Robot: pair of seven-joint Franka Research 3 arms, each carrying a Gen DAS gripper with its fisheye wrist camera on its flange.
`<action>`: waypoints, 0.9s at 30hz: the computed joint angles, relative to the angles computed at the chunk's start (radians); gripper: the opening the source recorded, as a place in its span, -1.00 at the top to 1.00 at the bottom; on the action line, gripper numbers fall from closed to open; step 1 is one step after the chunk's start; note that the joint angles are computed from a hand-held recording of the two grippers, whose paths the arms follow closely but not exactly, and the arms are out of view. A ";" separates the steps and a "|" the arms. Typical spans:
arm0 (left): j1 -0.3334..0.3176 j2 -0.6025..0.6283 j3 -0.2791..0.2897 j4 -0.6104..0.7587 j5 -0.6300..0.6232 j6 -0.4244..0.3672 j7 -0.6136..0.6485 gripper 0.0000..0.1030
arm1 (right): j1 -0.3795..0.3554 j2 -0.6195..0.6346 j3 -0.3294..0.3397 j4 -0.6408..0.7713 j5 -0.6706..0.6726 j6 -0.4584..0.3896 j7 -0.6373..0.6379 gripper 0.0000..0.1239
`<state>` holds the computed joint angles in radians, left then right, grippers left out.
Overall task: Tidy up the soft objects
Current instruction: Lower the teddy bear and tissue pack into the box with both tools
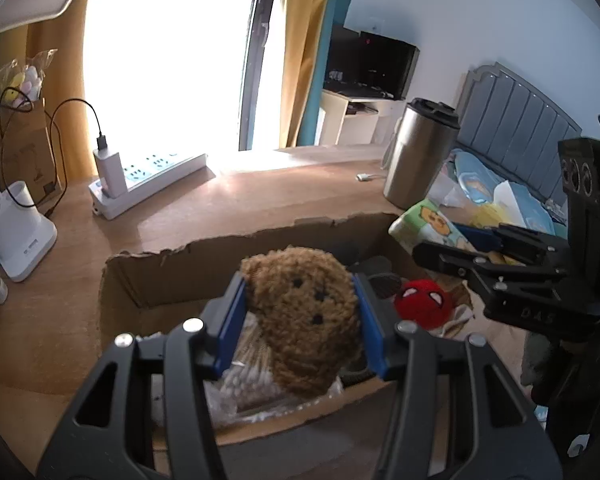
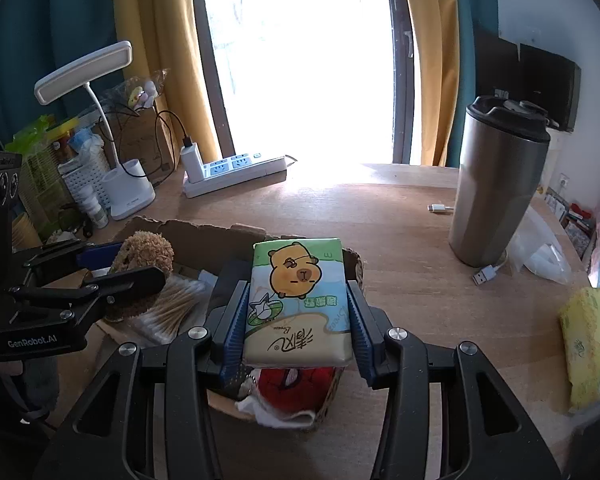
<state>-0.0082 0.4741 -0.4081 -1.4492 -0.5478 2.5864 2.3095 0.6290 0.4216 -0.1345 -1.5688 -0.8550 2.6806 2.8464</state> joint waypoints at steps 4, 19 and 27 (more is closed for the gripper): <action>-0.007 0.019 0.003 0.022 0.015 -0.008 -0.017 -0.02 | -0.010 0.019 0.001 0.021 0.026 0.006 -0.025 0.21; -0.025 0.091 0.000 0.111 0.081 -0.034 -0.079 -0.03 | 0.000 0.060 -0.033 0.056 0.097 0.029 -0.078 0.21; -0.038 0.123 0.004 0.150 0.118 -0.050 -0.115 -0.06 | 0.001 0.081 -0.032 0.080 0.142 0.009 -0.126 0.21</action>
<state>-0.0466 0.5967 -0.4042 -1.2993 -0.4297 2.5367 2.1946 0.6299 0.5022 -0.1665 -1.4884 -0.7132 2.6899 2.7203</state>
